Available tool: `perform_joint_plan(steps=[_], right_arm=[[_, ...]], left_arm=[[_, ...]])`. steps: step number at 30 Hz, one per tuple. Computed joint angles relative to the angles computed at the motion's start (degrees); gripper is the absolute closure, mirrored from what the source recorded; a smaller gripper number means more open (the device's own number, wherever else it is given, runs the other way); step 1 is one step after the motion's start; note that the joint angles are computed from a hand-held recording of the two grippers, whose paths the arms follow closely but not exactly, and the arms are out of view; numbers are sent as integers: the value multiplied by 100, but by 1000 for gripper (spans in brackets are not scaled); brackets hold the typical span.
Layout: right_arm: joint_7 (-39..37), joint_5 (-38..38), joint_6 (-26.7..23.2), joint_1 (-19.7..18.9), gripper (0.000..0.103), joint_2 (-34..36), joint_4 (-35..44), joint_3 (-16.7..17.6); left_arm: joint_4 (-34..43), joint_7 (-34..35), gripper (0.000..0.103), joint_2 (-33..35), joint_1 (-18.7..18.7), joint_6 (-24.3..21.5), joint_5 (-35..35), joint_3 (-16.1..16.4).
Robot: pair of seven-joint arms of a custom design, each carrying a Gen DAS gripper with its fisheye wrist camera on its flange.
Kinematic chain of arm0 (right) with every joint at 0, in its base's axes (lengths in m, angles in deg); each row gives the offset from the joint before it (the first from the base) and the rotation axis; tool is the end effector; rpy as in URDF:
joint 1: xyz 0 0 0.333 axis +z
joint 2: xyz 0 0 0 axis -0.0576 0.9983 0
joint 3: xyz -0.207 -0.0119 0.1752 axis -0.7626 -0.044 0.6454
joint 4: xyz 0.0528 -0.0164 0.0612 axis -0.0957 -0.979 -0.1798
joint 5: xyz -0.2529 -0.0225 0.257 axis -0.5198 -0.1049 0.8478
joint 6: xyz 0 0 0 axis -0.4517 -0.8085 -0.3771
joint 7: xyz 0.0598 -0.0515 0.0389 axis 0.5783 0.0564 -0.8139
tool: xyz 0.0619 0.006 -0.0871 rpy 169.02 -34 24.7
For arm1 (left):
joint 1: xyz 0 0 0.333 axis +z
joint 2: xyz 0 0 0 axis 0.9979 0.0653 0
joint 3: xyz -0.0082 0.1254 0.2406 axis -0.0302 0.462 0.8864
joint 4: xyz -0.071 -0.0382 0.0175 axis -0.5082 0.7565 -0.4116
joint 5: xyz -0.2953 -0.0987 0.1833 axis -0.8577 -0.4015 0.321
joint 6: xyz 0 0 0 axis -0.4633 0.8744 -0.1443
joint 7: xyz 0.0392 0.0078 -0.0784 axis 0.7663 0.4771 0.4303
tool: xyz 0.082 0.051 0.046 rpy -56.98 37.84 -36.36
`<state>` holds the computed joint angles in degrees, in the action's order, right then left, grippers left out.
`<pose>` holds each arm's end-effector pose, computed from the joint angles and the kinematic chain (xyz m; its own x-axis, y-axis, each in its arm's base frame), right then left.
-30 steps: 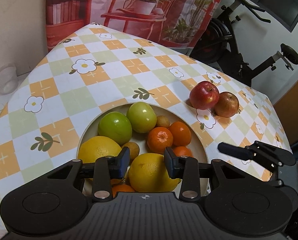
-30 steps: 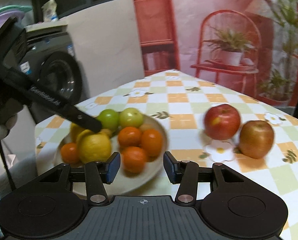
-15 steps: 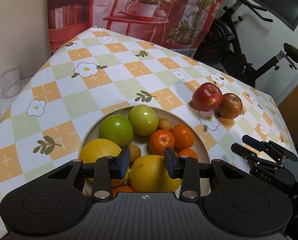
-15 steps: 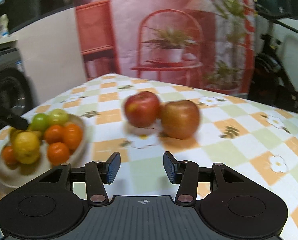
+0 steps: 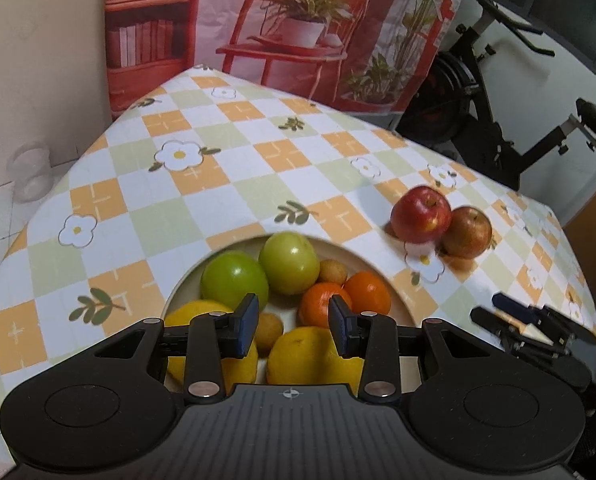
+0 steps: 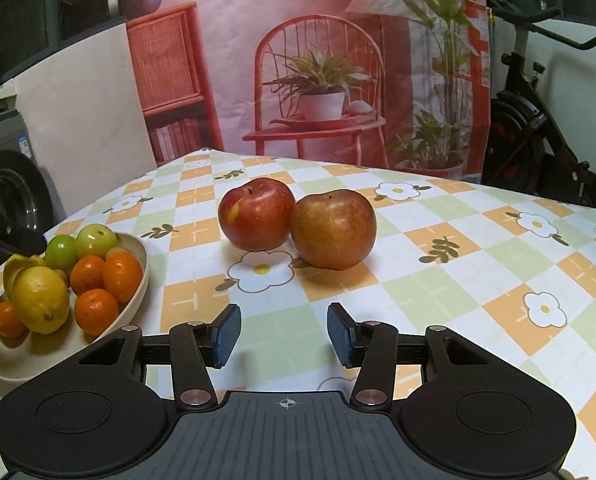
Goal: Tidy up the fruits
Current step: 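Move both tools away from the plate to the red apples, then close both grippers on the dark red apple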
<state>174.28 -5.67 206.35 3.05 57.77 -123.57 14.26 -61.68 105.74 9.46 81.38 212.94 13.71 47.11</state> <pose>0.4744 0.1263 0.3426 0.3340 -0.9296 -0.1560 -0.5409 -0.0535 -0.8394 0.4349 -0.1628 0.4482 -0.0152 -0.9766 0.2147 -0.7702 -0.1256 -0.6254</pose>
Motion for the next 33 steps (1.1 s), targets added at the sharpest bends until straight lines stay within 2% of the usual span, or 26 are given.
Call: perform_joint_plan(steps=[5, 10, 17, 23, 26, 28, 33], right_arm=[[37, -37, 11, -12, 58, 11, 7, -2], [31, -35, 50, -9, 58, 16, 2, -3], [-261, 173, -28, 47, 58, 44, 97, -40], [-1150, 871, -75, 246, 57, 279, 381, -159], [-1094, 727, -115, 99, 53, 471, 666, -115], [-1042, 610, -141, 12, 47, 615, 879, -86], [-190, -452, -154, -578, 36, 963, 1478, 226]], left_arm=[[255, -191, 62, 182, 177, 121, 340, -207], [639, -322, 62, 521, 167, 173, 666, -289], [1483, -249, 62, 1249, -194, 193, 973, -163], [2384, -610, 62, 2066, -648, 370, 1237, 57], [2899, -531, 62, 2499, -941, 285, 1326, 211], [3262, -399, 62, 2781, -1140, 165, 1409, 340], [4278, 121, 63, 3506, -1391, -395, 996, 475]])
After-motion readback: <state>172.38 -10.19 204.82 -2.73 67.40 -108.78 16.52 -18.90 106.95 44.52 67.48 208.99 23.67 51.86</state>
